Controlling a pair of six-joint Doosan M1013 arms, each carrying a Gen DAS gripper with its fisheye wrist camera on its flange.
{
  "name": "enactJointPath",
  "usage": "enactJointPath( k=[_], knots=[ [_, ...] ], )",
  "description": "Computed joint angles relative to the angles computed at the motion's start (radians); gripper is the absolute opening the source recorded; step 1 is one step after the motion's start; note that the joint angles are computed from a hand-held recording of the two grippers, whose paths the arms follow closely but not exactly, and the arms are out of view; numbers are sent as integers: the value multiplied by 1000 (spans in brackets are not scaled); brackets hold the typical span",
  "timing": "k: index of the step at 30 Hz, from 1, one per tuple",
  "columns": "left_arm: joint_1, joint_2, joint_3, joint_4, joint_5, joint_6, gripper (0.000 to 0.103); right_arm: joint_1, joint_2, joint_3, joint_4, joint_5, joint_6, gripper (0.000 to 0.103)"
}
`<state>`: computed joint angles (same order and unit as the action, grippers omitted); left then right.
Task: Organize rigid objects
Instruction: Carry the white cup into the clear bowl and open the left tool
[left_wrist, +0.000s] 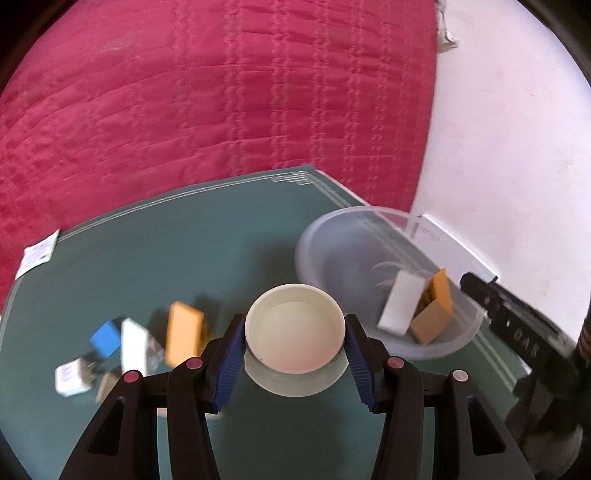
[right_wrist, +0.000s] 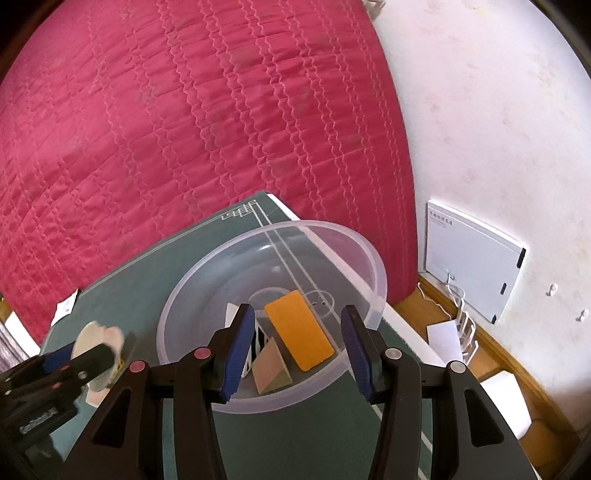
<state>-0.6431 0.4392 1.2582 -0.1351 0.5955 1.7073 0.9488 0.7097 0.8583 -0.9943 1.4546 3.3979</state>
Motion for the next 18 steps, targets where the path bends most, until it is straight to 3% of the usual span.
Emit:
enactJointPath(
  k=[12,15,18],
  knots=[
    [-17,81,-100,-108,50,101,55,-1,-7,10,1,-2,24,51],
    [-15,87,-107,-119,40,103,71,-1,-8,11,1,-2,24,51],
    [-9,84,-101,-98,23,75,73,-1,-9,14,-3,-5,27,51]
  ],
)
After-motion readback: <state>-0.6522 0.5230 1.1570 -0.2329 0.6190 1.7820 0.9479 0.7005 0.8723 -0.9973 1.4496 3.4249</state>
